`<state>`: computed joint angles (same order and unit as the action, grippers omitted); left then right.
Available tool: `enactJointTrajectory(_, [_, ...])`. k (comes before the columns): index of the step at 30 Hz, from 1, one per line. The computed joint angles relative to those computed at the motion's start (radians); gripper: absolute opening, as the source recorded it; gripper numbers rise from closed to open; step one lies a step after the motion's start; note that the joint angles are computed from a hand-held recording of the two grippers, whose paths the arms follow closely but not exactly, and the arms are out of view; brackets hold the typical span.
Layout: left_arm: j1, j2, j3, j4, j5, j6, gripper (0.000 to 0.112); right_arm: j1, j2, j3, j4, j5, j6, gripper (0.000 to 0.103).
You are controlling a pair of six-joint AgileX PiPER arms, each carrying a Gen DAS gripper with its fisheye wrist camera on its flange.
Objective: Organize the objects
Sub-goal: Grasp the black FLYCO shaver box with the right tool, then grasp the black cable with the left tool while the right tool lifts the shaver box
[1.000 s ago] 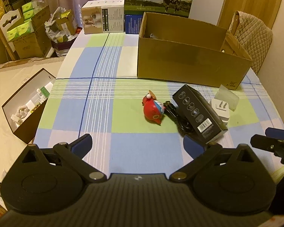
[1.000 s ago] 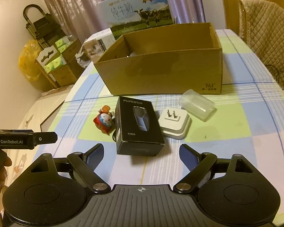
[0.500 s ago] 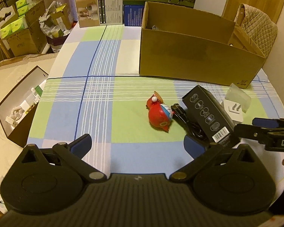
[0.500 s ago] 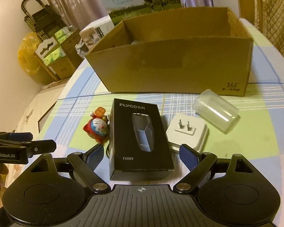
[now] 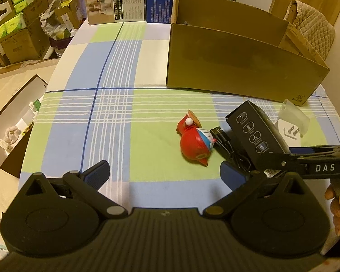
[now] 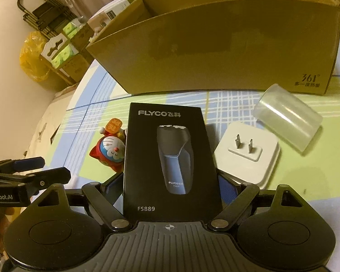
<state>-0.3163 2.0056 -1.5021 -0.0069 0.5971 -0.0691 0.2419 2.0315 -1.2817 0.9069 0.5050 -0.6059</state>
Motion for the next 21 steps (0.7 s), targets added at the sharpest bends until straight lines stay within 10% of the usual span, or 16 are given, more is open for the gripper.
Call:
enactJointTrajectory(10, [-0.008, 0.003, 0.011, -0.099, -0.005, 0.068, 0.1, 0.061, -0.125, 0.127, -0.424, -0.129, 0.274, 0.079])
enactJointTrajectory(21, [-0.081, 0.081, -0.059, -0.255, 0.018, 0.139, 0.068, 0.092, -0.226, 0.339, -0.59, -0.295, 0.332, 0.079])
